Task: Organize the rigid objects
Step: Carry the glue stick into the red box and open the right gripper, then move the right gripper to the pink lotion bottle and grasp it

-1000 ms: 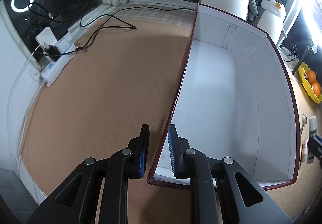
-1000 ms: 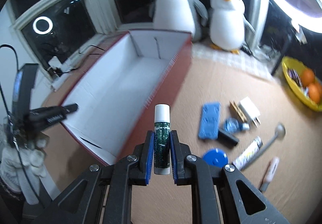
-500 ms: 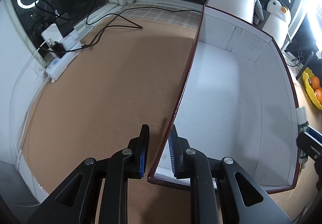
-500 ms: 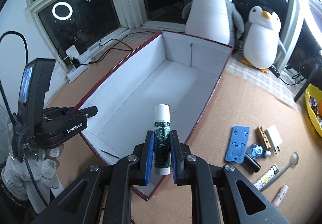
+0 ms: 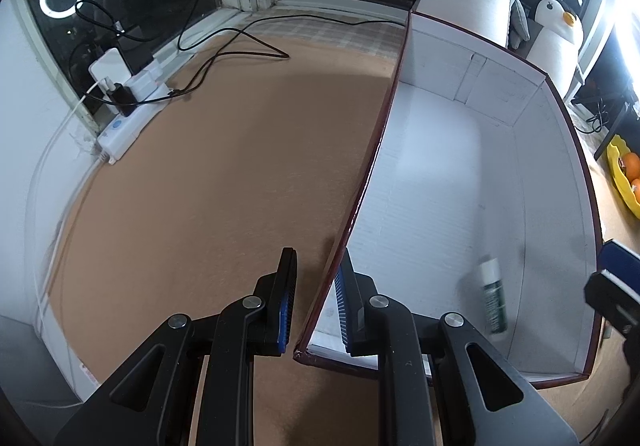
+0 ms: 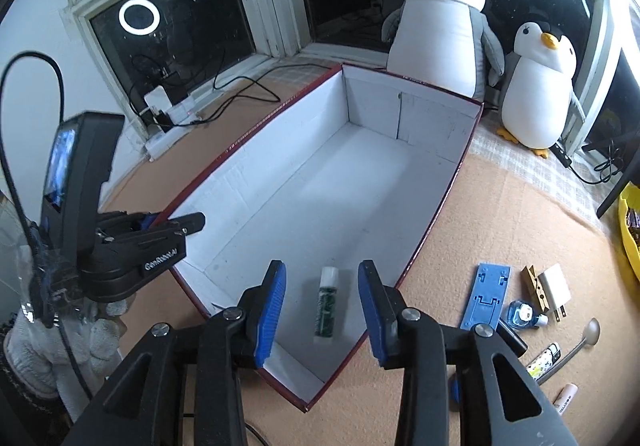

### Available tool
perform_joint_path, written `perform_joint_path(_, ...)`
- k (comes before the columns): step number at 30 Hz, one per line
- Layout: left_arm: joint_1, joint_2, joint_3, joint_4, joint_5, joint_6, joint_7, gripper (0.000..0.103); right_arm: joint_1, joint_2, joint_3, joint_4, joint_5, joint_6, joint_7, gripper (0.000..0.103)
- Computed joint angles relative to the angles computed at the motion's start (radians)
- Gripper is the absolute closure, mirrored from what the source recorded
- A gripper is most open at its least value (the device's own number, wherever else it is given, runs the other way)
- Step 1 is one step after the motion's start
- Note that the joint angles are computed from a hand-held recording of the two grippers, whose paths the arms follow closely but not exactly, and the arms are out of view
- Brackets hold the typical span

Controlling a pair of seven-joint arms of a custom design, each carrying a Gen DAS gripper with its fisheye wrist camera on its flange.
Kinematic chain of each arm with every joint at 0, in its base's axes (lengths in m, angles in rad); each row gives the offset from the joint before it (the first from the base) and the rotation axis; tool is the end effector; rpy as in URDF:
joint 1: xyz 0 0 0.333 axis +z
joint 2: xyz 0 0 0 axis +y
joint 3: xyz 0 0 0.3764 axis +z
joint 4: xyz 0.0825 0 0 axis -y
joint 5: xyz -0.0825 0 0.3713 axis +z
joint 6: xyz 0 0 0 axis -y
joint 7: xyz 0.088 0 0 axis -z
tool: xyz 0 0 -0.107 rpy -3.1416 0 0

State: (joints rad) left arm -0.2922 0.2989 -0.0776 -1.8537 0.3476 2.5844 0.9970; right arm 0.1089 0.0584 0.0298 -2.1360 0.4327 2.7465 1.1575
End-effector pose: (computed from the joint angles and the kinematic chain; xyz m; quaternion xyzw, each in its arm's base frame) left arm 0.6237 -0.2425 0.4727 -0.6716 0.7012 -0.1683 0.1704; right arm 0.5796 0.0636 0.5061 -0.7382 0.6052 -0.1310 0.2677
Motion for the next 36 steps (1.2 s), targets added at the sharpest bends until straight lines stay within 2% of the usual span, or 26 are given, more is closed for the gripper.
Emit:
perform_joint_path(9, 0.004, 0.008, -0.005, 0.011, -0.01, -0.009, 0.038, 0.086, -0.022, -0.052, -0.037, -0.045, 0.063, 0.015, 0.019, 0.069)
perform_joint_path(14, 0.004, 0.013, -0.008, 0.019, -0.02, -0.017, 0.068, 0.086, -0.04, -0.09, -0.073, -0.092, 0.014, 0.038, 0.098, 0.069)
perform_joint_path(22, -0.001, 0.02, -0.008, 0.028, -0.016, -0.021, 0.114, 0.086, -0.106, -0.151, -0.137, -0.196, -0.151, 0.07, 0.319, 0.068)
perform_joint_path(28, 0.004, 0.022, -0.013, 0.03, -0.04, -0.021, 0.145, 0.086, -0.19, -0.17, -0.17, -0.265, -0.331, 0.074, 0.524, 0.068)
perform_joint_path(33, 0.007, 0.026, -0.016, 0.036, -0.057, -0.024, 0.176, 0.086, -0.227, -0.159, -0.194, -0.29, -0.384, 0.06, 0.599, 0.068)
perform_joint_path(36, 0.008, 0.029, -0.017, 0.039, -0.065, -0.026, 0.196, 0.086, -0.245, -0.147, -0.189, -0.295, -0.435, 0.058, 0.656, 0.068)
